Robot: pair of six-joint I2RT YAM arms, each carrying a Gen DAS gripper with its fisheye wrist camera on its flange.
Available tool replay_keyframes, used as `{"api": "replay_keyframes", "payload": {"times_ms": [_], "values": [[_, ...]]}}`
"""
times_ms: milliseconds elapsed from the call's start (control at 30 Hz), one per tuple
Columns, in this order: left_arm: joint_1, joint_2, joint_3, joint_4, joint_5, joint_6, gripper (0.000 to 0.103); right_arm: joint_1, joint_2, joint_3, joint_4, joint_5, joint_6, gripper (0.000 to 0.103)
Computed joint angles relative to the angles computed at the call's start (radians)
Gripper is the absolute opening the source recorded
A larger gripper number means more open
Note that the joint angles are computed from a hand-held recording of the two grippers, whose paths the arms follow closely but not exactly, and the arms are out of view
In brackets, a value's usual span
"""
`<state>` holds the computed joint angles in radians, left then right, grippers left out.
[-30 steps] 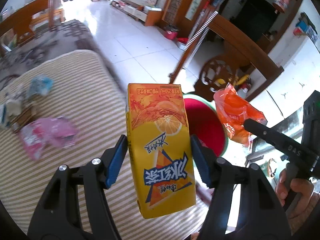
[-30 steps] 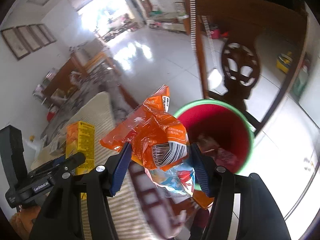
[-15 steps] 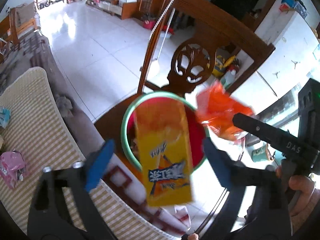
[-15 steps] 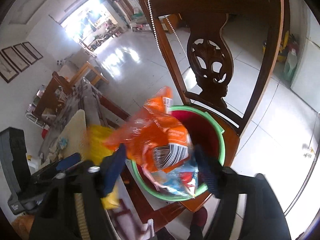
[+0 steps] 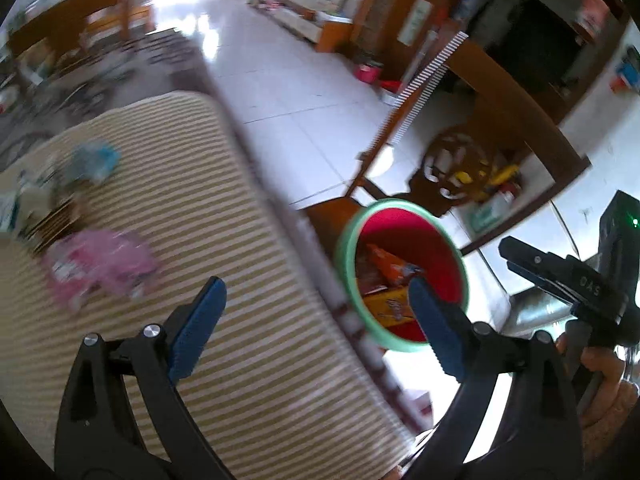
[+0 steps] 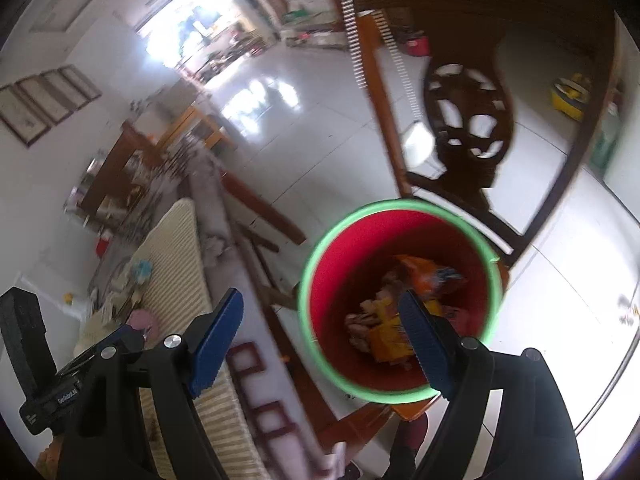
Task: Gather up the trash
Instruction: 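Open both tools over the red bin to drop the carton and bag, then return to the table and grasp the crumpled grey newspaper with the left tool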
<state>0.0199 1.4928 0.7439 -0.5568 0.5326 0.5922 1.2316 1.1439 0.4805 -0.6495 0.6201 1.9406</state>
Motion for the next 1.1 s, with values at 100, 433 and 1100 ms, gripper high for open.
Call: {"api": "replay_keyframes", "payload": {"times_ms": [100,433,1100], "values": [[0.131,0.052,0.046,-0.032,0.015,0.062,0.09,-0.074,0.114,0.06,0.136,-0.05,-0.156,0.078],[0.518,0.302,0.333,-0.218,0.052,0.338,0.09,-0.137,0.534,0.433,0.269,-0.129,-0.389,0.078],[0.712,0.628,0.572,-0.557,-0.148,0.98,0.074,-0.084,0.988,1.074,0.009,-0.111,-0.335,0.078]]}}
